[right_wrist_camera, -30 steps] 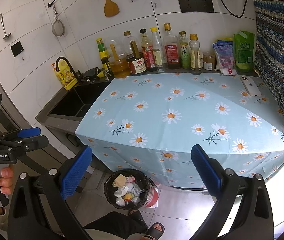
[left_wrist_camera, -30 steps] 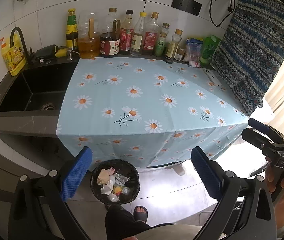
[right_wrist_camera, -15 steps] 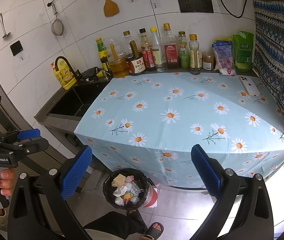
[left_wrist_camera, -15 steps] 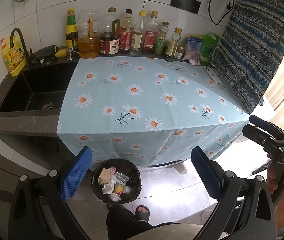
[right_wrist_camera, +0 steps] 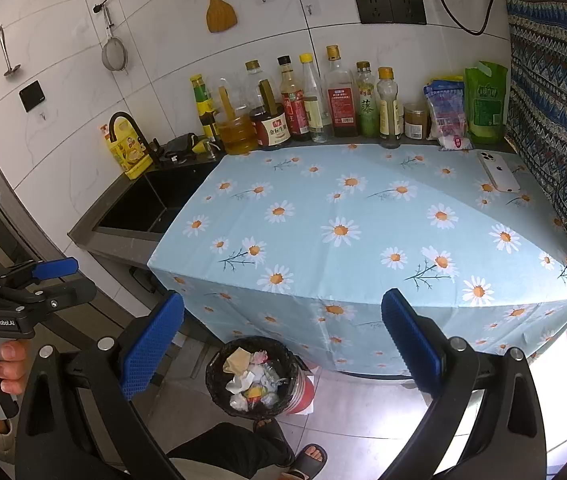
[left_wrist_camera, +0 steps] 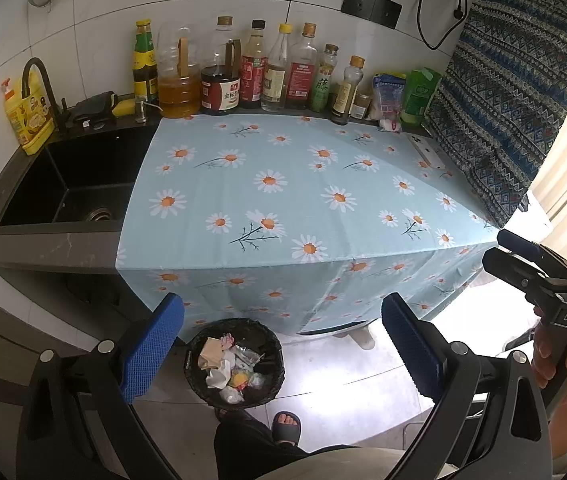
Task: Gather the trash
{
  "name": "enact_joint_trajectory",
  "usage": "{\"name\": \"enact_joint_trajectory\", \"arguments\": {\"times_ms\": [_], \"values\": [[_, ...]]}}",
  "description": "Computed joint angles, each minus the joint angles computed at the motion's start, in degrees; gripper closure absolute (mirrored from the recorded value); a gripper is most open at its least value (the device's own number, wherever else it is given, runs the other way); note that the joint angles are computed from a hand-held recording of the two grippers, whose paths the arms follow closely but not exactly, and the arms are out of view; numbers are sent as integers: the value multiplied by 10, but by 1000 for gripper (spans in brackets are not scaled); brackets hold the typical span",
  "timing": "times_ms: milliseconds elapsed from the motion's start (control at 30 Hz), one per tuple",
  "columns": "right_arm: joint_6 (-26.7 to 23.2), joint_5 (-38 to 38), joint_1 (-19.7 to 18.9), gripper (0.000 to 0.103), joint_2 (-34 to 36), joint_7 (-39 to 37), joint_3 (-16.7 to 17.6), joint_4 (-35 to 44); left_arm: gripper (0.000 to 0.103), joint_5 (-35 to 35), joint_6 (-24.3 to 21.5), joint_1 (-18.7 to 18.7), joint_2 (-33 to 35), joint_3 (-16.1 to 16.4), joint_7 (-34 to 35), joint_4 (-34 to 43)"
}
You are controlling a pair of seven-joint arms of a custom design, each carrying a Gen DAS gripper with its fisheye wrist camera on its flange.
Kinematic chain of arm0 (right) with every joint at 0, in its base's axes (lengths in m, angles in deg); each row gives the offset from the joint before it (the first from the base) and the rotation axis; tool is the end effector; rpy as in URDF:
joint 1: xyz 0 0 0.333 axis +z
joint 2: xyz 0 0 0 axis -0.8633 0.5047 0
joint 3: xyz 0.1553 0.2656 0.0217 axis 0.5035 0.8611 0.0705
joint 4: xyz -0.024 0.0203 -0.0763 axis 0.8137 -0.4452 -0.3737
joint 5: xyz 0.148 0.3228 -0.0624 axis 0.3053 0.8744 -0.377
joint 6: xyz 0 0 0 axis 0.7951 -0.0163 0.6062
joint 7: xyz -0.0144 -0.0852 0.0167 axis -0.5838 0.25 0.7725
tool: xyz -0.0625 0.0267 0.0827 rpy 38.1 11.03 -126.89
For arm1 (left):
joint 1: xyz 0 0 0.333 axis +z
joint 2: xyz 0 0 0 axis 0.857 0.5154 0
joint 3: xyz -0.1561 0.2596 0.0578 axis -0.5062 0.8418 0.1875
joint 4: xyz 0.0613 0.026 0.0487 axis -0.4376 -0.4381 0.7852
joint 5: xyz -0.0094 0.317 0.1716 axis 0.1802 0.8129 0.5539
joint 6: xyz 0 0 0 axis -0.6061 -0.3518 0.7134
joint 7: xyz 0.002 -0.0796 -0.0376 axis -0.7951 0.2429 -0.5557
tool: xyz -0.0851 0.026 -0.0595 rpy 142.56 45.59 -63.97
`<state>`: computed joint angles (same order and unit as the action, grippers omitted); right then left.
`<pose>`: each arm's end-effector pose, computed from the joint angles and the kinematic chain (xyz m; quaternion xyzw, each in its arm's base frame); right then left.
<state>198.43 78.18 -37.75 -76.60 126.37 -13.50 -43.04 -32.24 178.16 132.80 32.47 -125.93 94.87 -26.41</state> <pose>0.5188 0.3032 0.7440 -0.7815 0.4950 -0.0639 0.3744 0.4120 -0.4071 0.7243 -0.7034 0.6329 -0.2697 0.1783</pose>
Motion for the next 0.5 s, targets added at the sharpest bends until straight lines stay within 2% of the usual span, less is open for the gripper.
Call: {"name": "enact_joint_trajectory", "arguments": {"times_ms": [500], "values": [[-4,-3,3,5,11,0,2,14,7,7,1,-2,-3,3,-6,-3]]}}
